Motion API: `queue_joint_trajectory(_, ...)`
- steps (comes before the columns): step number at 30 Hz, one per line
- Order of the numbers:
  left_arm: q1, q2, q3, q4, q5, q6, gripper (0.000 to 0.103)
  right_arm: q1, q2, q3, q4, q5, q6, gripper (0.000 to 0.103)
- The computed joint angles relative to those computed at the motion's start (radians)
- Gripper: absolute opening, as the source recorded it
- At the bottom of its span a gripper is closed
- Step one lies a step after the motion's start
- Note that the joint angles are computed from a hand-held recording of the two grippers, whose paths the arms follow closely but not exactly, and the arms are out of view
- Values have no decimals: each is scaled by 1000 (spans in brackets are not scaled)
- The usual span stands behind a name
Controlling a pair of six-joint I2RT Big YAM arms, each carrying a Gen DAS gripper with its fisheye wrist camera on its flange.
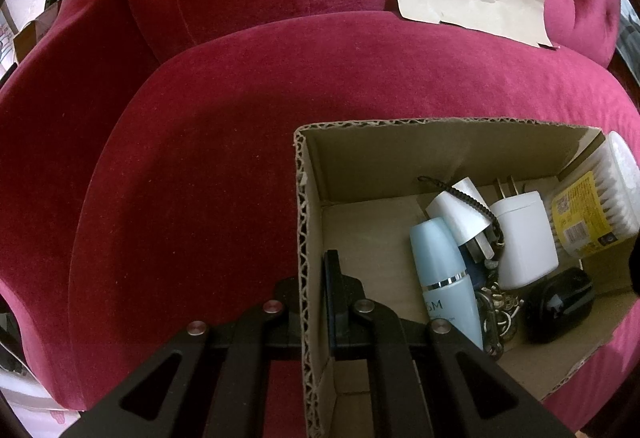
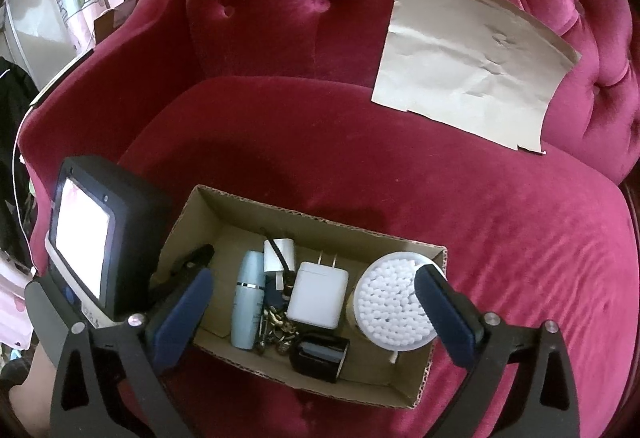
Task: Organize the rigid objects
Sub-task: 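Lower the box onto the sofa seat with the left tool and release it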
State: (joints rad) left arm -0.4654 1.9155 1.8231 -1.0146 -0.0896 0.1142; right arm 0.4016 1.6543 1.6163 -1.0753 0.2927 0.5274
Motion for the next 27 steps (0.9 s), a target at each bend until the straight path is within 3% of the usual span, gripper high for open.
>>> queue_joint_trajectory(11,-7,7,19,-19,-19,10,7,-3,-17,-5,-19,14,6,103)
queue_joint_trajectory(14,-14,-5,8,4,-47,28,12,-4,-29,-11,-22,13,9,103)
queue_joint_trajectory(15,-18,-13,-2,19,-64,35,16,-4,-33,-13,-22,16,9,103)
queue_joint_trajectory(17,-22,-27,-19,43,-97,44,49,-3,-40,-16,-24,21,14,103)
queue_joint_trajectory(18,-20,-30,-18,42,-90,39,56,-3,-44,-17,-25,22,17,103)
queue_joint_trajectory(20,-17,-35,-17,36,-83,20,84,-1,-52,-20,-29,25,26,103)
queue_joint_trajectory(24,-16,-53,-22,25,-73,10,103,6,-73,-27,-41,39,42,103)
queue_joint_trajectory(27,-14,-86,-50,32,-38,33,103,12,-86,-27,-60,47,51,103)
